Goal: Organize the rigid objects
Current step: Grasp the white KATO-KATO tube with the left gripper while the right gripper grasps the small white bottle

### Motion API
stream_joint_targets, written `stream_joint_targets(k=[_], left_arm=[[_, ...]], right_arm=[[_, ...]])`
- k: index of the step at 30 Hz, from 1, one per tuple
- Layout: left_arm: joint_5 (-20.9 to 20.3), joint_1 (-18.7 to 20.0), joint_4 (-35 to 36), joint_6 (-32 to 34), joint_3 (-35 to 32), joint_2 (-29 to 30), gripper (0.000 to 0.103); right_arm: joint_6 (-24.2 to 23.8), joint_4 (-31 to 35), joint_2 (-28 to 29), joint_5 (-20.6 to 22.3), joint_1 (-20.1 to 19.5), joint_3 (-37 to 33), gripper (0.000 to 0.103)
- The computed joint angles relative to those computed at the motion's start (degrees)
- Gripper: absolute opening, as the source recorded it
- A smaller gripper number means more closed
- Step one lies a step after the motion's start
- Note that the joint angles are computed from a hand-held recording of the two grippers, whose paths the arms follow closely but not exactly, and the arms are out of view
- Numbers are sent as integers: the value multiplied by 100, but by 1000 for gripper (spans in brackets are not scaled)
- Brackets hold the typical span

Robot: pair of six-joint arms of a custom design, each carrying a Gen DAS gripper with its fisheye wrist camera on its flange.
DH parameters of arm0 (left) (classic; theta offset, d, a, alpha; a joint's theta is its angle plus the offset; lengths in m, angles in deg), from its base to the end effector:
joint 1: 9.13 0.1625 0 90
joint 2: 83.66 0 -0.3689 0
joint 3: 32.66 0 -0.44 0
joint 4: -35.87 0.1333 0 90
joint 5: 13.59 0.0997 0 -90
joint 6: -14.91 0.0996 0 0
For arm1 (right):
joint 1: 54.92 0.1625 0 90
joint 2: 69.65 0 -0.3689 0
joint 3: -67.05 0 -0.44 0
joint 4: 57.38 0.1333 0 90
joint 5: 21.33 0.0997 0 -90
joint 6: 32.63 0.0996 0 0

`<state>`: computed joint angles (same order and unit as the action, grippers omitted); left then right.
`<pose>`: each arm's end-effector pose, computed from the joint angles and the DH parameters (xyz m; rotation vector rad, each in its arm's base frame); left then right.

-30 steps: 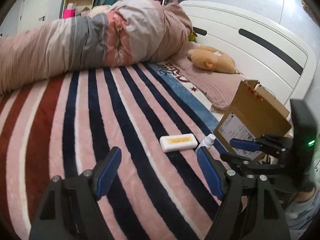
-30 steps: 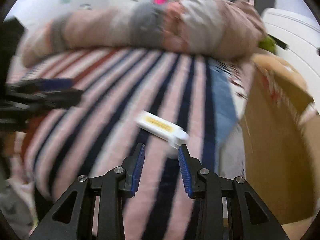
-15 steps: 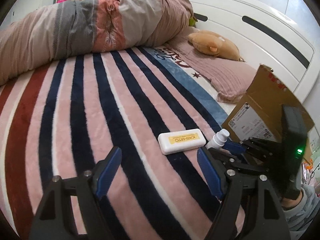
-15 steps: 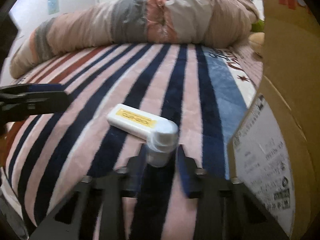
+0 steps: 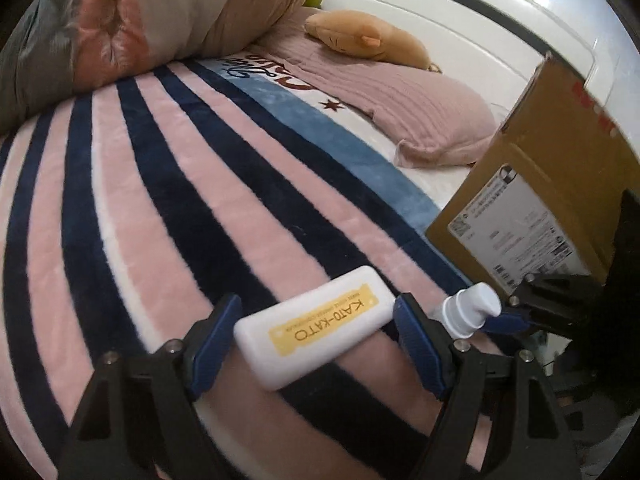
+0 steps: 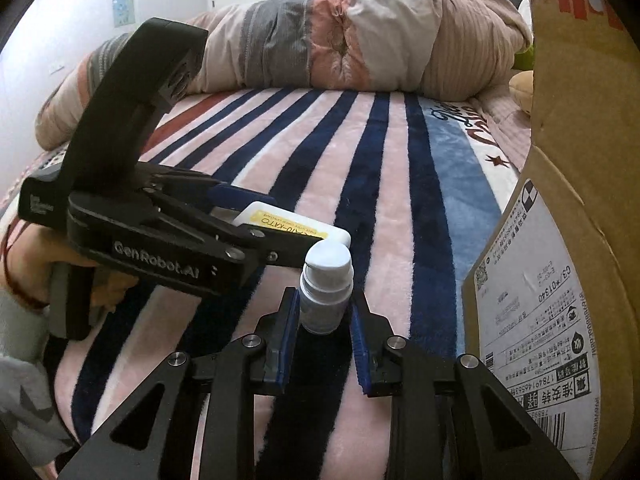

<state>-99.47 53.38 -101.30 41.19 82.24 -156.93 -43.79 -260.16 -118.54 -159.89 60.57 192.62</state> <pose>-0.1265 -0.5473 0.1342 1.3822 2.7380 -0.1496 0.2523 -0.3930 0.0178 0.3920 -2.2320 0.8511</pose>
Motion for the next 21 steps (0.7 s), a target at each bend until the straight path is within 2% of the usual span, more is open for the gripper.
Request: stream_joint_targets(k=[2,4,6,12,14,15,16,19,21], left_arm=[[-113,52,269,83,-29,-111,68],[-62,48,494,172,-13,-213,50],[48,4,538,253,60,-292,47],[218,-138,84,251,190,-159,49],[311,-187,14,206,231,-165,45],[312,-184,43,167,233,-193,36],[310,-179,99,113,237,-240,33],[491,-204,301,-119,448,-649,33],[595,-212,452,-288,645,-998,33]], right_arm=[[69,50,-63,57,2,54,20],[83,78,-99,68,16,88,20],[74,79,-97,66,22,92,20],[176,52,-108,121,-1,92,20],[227,98,-137,150,-7,98,20],[273,146,-174,186,-1,114,20],[306,186,-201,213,8,125,20],[378,286,-273,221,81,147,20],[507,668,-416,214,163,168,20]])
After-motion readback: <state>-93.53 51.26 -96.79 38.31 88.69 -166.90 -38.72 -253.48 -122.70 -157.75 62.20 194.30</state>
